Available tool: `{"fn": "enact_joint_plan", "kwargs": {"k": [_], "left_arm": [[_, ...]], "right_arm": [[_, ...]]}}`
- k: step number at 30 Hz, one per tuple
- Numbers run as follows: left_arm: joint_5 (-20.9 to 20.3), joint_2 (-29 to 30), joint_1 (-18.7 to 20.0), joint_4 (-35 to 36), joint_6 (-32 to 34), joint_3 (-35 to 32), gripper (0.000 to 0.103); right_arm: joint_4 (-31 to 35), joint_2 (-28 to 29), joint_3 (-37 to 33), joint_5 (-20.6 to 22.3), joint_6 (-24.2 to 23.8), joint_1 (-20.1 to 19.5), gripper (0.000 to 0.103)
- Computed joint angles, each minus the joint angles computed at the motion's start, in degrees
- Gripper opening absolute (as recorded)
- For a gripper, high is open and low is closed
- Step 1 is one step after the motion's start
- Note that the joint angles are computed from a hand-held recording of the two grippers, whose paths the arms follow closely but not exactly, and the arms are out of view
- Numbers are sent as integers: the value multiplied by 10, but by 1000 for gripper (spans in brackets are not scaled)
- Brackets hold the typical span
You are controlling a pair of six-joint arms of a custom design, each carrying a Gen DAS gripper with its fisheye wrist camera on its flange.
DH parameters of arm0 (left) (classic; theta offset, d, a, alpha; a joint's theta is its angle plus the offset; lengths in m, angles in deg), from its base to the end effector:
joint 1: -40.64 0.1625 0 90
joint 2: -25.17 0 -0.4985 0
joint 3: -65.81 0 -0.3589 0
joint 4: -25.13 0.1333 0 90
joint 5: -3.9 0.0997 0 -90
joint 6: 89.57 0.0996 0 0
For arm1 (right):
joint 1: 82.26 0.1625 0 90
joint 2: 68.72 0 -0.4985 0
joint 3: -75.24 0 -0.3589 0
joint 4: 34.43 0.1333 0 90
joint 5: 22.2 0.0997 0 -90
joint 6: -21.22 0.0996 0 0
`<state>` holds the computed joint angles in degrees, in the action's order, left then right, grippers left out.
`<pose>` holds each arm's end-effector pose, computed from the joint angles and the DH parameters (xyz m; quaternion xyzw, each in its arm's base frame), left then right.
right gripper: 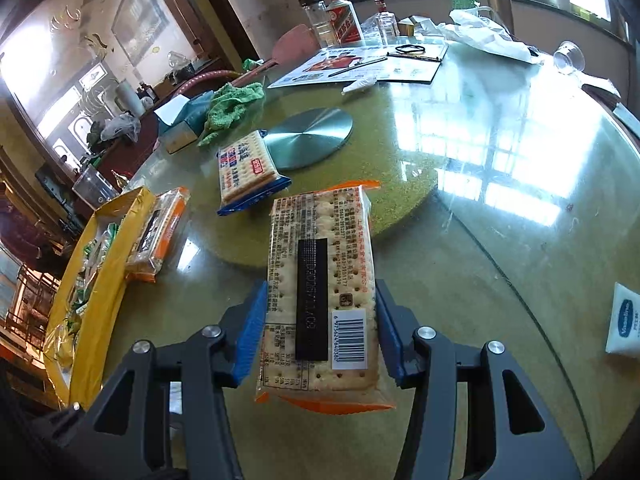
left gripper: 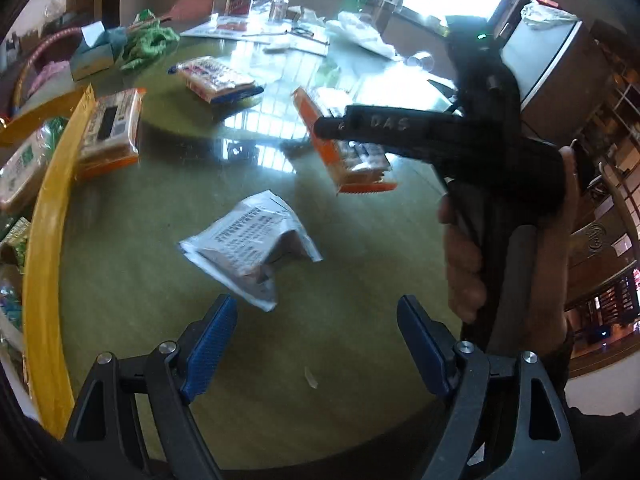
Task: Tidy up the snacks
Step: 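Lift cracker pack with right gripper while left gripper grasps white paper packet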
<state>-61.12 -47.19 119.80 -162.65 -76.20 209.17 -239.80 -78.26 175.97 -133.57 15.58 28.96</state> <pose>0.0975 -0.4235 0.2625 0.1502 0.9392 -0.2214 0.2153 0.3123 -0.5364 -0.1575 0.1854 -0.9436 0.2285 0.1517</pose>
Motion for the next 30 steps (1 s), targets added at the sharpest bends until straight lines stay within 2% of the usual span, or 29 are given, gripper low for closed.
{"fn": "enact_joint_plan", "kwargs": {"k": [2, 4, 5, 7, 9, 11, 13, 16, 20, 22, 25, 30], "left_arm": [[31, 1, -8, -28, 12, 6, 82], [91, 19, -19, -75, 15, 6, 82], [106, 26, -19, -88, 23, 0, 82], [96, 37, -11, -91, 57, -19, 82], [81, 46, 2, -48, 74, -48, 82], [60, 48, 15, 1, 65, -71, 81], [58, 51, 22, 41, 45, -82, 80], [75, 55, 7, 28, 40, -60, 80], [79, 47, -10, 19, 23, -35, 80], [81, 49, -9, 12, 25, -41, 80], [108, 64, -9, -6, 17, -55, 79], [117, 84, -11, -20, 37, -59, 64]], "right_arm": [[-6, -2, 5, 5, 1, -2, 53], [-16, -4, 10, 5, 4, -2, 53], [-21, -5, 13, 6, 5, -4, 53], [-28, -7, 17, 5, 13, -7, 53], [-31, -9, 20, 8, 30, -13, 53], [-32, -12, 24, 15, 42, -19, 53], [-33, -13, 27, 18, 47, -22, 53], [-30, -14, 28, 23, 50, -24, 53], [-26, -13, 26, 23, 49, -22, 53], [-24, -13, 26, 25, 48, -22, 53], [-20, -11, 23, 22, 46, -21, 53], [-18, -8, 20, 15, 44, -19, 53]]}}
